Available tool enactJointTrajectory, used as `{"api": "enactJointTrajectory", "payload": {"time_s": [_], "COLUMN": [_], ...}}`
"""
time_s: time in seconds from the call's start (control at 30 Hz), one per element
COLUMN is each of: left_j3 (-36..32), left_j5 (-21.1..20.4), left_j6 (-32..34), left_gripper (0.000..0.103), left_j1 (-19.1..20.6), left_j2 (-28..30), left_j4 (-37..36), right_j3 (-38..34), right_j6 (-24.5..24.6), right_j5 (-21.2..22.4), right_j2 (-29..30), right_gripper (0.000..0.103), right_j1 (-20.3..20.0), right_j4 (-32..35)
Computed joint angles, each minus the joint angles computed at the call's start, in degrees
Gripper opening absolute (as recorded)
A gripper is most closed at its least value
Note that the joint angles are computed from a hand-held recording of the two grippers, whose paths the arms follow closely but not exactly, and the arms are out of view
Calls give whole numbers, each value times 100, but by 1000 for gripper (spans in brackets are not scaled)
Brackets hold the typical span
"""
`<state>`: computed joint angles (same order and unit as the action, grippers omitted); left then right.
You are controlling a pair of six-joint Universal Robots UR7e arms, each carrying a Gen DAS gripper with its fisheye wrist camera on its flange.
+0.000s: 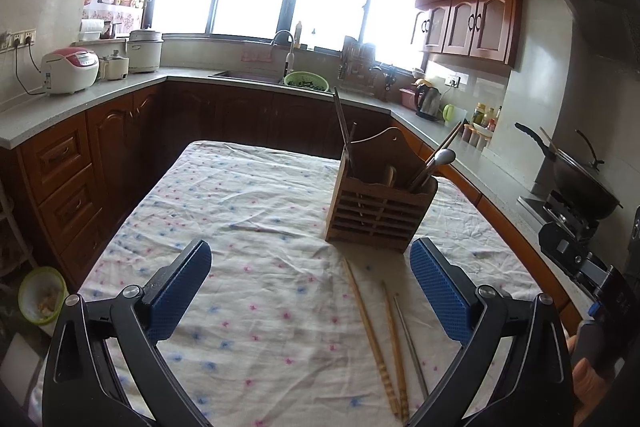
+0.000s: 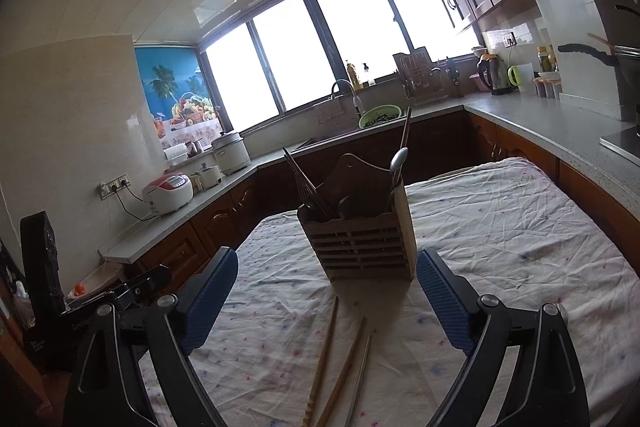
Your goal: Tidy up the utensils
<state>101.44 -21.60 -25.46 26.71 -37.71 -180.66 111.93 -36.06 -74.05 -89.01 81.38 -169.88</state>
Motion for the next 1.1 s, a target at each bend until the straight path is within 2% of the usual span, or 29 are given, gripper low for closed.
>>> {"api": "enactJointTrajectory", "payload": {"time_s": [0.2,0.37,0.6,0.7,0.77,0.83,0.93,1.0,1.1], "left_j3": [377,624,728,574,438,343,391,556,742], "left_j5": [330,319,493,593,821,1025,1335,1213,1082], "left_j6": [-687,-1175,-502,195,485,791,583,155,-813], "left_gripper": [102,102,102,102,103,103,103,103,103], "left_j1": [-201,-283,-480,-567,-635,-693,-738,-725,-673], "left_j2": [-107,-241,-172,-133,-75,49,205,195,117], "left_j4": [384,785,17,-493,-657,-899,-719,-466,560], "right_j3": [389,648,606,406,344,397,684,1001,1292], "right_j6": [-290,-521,-620,-640,-624,-590,-664,-655,-765], "right_j5": [36,111,51,40,136,182,245,326,308], "right_j2": [-275,-483,-730,-842,-950,-1042,-1104,-1077,-966], "right_gripper": [96,97,102,103,103,103,103,103,103], "right_j1": [-82,-173,-76,96,162,186,75,-101,-309], "right_j4": [-144,-95,294,486,480,264,-279,-923,-1418]}}
